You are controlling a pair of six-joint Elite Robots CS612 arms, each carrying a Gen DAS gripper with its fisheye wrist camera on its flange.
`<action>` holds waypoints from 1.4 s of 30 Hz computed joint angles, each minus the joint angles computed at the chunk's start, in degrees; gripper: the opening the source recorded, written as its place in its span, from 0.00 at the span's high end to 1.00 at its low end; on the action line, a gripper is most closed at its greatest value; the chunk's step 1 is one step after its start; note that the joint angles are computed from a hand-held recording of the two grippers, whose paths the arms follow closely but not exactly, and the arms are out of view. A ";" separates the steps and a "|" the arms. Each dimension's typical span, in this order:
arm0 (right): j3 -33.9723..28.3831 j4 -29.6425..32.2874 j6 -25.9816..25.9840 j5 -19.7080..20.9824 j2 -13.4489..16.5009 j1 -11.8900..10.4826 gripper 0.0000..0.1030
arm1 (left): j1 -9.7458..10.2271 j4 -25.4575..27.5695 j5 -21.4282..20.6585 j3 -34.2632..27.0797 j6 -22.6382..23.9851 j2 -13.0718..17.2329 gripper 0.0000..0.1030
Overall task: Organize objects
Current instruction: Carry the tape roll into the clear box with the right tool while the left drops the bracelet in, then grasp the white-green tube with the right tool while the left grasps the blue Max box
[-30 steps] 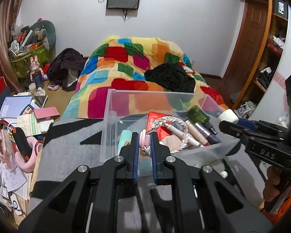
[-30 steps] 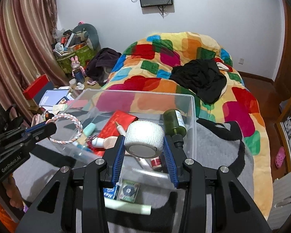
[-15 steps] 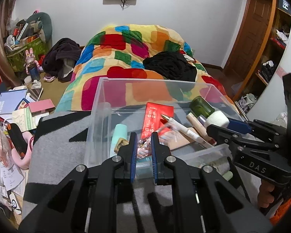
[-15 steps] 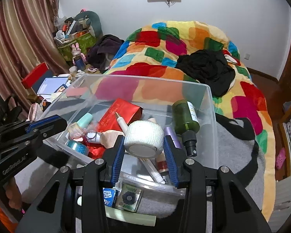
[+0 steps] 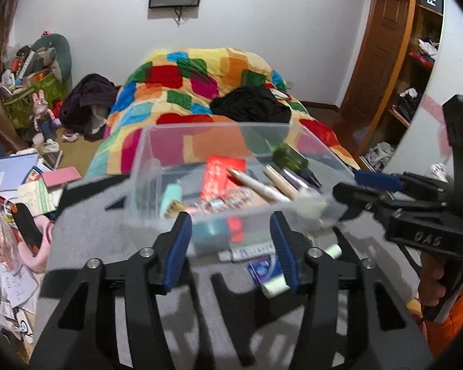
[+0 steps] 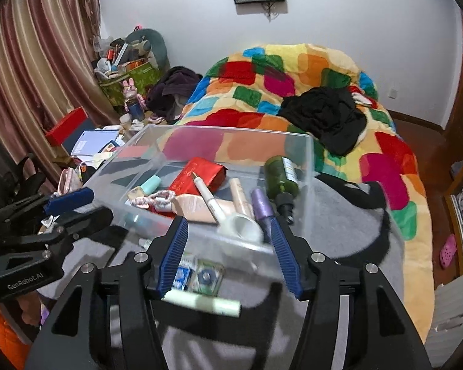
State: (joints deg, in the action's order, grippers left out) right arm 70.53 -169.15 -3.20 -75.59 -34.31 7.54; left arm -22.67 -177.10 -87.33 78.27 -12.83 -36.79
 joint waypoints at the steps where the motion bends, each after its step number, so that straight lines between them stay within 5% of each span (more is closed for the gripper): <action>1: 1.24 -1.37 0.12 0.46 -0.52 -0.21 0.47 | -0.05 0.39 -0.61 0.14 0.25 0.01 0.47; 6: 4.86 -2.68 0.24 1.82 -1.86 -0.94 0.46 | -0.44 4.98 -3.33 -0.26 1.56 0.74 0.43; 14: 3.00 6.08 -4.78 3.15 0.37 -0.61 0.46 | -0.38 8.30 -8.43 -0.82 -0.49 1.96 0.44; 20: 0.23 9.84 -7.62 8.97 1.90 -0.99 0.47 | -0.34 6.51 -9.24 0.40 -1.31 1.59 0.55; 23: 0.28 11.97 -11.55 10.11 1.63 -0.99 0.57 | -0.34 6.07 -9.77 0.82 -1.19 1.49 0.59; 27: 3.03 11.39 -16.10 9.11 0.25 -0.97 0.67 | -0.43 5.31 -10.46 1.36 -0.83 1.37 0.59; 35: 8.80 10.95 -23.73 8.51 -3.15 -1.61 0.66 | -0.85 6.35 -13.48 1.53 3.04 0.92 0.59; 42: 5.53 10.92 -22.28 4.65 -1.53 -0.48 0.61 | -0.57 6.31 -9.29 2.06 0.25 -0.01 0.57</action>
State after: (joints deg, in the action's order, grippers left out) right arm 76.07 -158.23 -25.48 -70.93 -35.84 7.07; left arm -23.24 -170.79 -96.62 80.33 -12.58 -36.80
